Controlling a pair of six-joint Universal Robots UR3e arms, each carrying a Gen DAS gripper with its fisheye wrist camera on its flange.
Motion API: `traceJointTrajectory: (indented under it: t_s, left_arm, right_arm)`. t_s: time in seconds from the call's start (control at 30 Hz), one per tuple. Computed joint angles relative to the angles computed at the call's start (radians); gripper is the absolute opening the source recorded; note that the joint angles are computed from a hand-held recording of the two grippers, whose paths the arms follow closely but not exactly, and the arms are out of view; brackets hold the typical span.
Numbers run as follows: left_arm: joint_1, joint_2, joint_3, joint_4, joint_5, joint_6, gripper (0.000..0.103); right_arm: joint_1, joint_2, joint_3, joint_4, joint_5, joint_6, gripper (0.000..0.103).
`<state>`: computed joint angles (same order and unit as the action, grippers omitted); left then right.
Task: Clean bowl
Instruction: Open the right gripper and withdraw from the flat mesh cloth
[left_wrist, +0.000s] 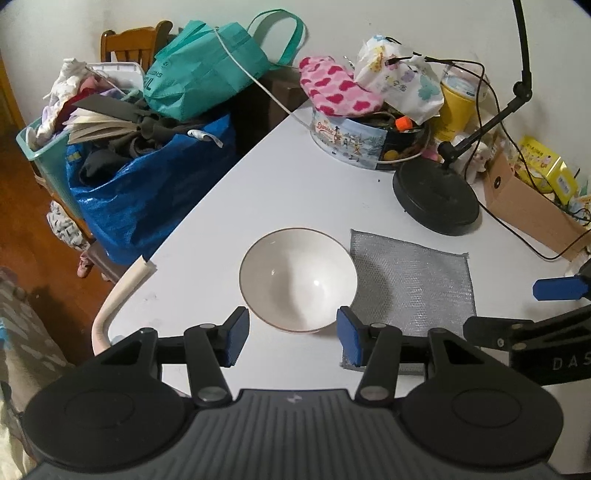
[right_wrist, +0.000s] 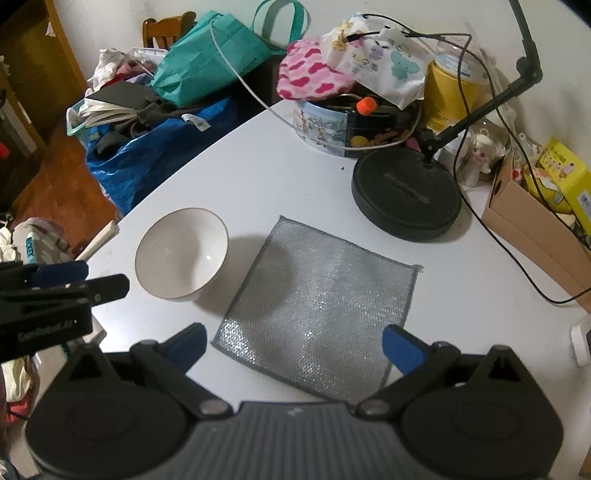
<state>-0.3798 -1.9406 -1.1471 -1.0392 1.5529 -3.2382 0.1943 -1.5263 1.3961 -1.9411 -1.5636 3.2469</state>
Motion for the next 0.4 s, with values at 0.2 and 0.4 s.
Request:
traceJointTrajectory:
  t_s: [0.2,0.4]
  left_arm:
    - [0.007,0.017,-0.026,0.023,-0.007,0.004,0.051]
    - [0.012,0.029,-0.047,0.045,-0.014,0.006,0.051]
  right_arm:
    - [0.019,0.011,-0.016,0.006,-0.017,0.002,0.102]
    - [0.022,0.023,-0.027,0.009,-0.018,-0.001,0.102]
